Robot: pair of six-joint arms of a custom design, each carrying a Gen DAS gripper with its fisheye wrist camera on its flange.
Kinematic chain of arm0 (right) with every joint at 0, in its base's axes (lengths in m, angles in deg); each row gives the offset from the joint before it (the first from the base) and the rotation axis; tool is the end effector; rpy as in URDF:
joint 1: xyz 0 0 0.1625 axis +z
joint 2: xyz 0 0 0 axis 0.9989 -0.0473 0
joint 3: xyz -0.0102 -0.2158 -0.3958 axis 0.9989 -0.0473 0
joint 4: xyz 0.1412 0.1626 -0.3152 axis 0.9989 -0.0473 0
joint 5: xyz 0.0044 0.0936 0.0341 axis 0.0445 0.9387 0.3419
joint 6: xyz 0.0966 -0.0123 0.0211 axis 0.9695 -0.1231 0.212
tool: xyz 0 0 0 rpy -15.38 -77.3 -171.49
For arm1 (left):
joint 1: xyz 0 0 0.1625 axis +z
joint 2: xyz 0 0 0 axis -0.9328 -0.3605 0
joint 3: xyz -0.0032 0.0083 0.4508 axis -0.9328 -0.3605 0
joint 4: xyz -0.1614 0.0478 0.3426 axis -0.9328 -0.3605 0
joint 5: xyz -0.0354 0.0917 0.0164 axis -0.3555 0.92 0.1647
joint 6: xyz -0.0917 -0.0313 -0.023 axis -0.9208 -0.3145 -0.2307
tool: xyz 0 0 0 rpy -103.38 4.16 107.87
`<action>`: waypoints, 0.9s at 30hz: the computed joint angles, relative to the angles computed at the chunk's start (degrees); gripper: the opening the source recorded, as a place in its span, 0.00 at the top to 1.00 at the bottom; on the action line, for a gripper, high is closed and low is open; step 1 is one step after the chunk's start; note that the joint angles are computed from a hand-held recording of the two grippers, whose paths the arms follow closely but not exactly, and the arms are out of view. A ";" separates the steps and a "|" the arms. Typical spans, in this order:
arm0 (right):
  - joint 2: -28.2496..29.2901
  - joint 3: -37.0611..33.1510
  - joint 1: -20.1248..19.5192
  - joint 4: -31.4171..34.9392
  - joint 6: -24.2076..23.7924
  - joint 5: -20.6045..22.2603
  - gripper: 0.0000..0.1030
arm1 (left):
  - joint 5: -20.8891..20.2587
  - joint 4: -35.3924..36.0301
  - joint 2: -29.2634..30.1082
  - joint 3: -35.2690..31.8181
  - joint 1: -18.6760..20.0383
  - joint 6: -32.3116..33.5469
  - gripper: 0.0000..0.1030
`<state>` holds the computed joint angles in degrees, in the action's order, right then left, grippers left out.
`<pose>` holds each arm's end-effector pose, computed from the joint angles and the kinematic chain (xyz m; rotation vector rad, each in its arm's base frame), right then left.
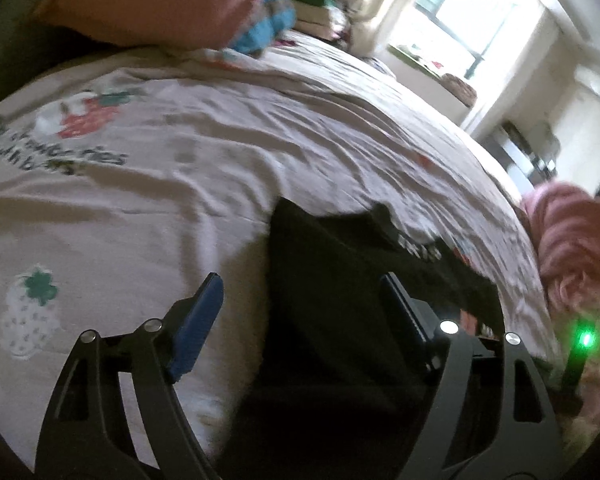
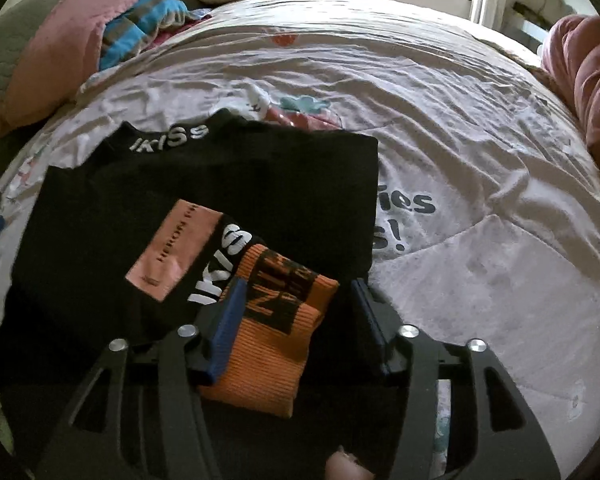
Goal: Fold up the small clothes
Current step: 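Lay the orange cuff flat on the shirt body and open the right tool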
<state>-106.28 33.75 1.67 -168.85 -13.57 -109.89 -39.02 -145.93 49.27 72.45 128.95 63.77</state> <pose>0.0665 -0.7007 0.2281 0.3430 -2.3157 0.6580 -0.1870 -0.7134 0.1718 0.1340 2.5600 -1.0311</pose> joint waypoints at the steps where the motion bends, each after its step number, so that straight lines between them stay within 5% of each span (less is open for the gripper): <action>1: 0.64 0.24 0.41 -2.81 -1.89 -1.28 0.84 | 0.69 -0.29 -0.35 0.16 0.17 -0.62 0.30; 8: -0.67 2.14 1.30 -11.77 -7.27 4.01 0.91 | 1.01 0.25 -0.28 -0.41 0.19 0.39 0.38; 15: 1.74 -1.12 1.30 -9.67 -7.54 0.14 0.90 | 1.56 5.90 3.50 -2.80 -1.58 6.64 0.40; 21: 1.87 -0.07 0.77 -11.15 -5.83 -1.84 0.84 | 4.67 13.31 5.60 -4.26 -2.12 7.45 0.40; 25: -0.21 3.42 0.89 -12.84 -5.61 1.71 0.64 | 6.15 15.73 6.03 -4.19 -2.29 6.88 0.40; 27: -1.20 5.58 1.18 -12.54 -6.71 3.96 0.64 | 6.07 15.88 5.85 -3.82 -2.24 6.57 0.40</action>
